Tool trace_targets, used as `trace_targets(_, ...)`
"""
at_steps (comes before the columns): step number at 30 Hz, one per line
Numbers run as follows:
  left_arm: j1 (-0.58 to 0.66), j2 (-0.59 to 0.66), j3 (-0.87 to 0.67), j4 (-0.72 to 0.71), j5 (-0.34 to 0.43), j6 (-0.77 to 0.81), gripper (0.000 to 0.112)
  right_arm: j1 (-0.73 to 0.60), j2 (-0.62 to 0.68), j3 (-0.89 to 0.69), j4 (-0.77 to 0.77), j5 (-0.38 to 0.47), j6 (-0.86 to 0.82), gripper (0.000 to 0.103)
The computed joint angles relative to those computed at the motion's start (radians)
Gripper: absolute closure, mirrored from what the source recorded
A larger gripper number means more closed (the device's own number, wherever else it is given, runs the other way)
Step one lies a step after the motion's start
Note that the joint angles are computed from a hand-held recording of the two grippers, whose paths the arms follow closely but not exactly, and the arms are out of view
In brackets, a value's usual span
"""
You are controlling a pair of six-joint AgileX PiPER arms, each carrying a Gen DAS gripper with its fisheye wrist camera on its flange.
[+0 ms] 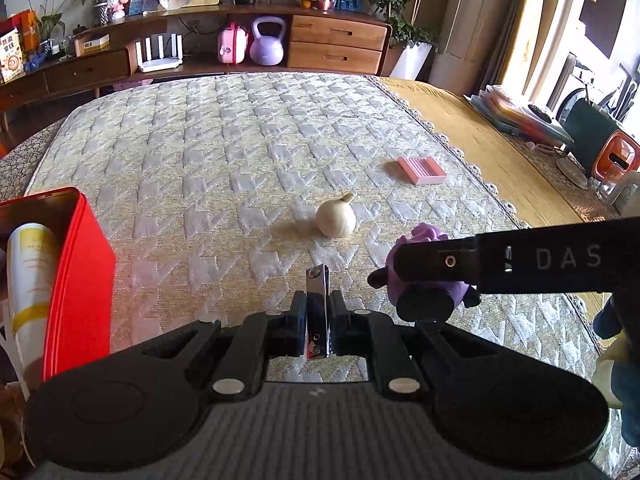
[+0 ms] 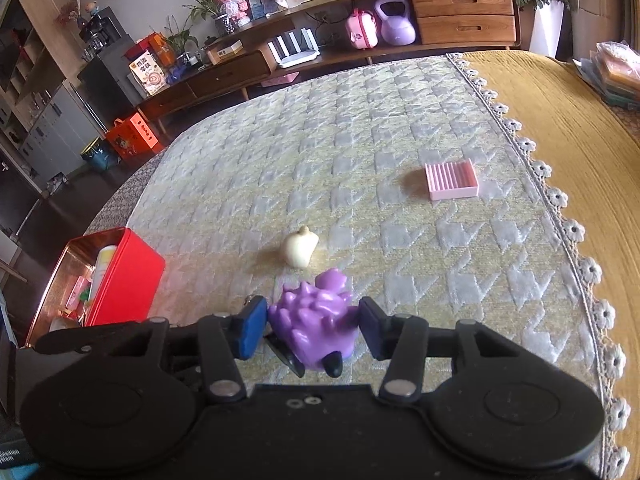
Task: Organize rigid objects
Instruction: 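Grasp the silver clip with the left gripper while the right gripper grasps the purple spiky toy, then carry the silver clip and purple toy into the red tin box and open both grippers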
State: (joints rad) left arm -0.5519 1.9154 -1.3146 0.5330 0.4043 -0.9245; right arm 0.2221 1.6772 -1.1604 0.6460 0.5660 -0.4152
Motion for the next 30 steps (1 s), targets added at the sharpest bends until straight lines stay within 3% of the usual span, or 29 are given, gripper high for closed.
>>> trace_targets(17, 0.018, -0.278, 0.111, -0.139, 0.118, 0.147, 0.101, 0.145, -0.225, 0.017, -0.258, 0.069, 0.254, 0.054)
trace_targets(23, 0.05, -0.377, 0.142, -0.171, 0.185, 0.229, 0.101, 0.235, -0.249, -0.022, -0.35, 0.079, 0.362, 0.054)
trace_targets(30, 0.145, -0.492, 0.219, -0.208, 0.197, 0.309, 0.101, 0.359, -0.216, -0.103, -0.462, 0.083, 0.485, 0.054)
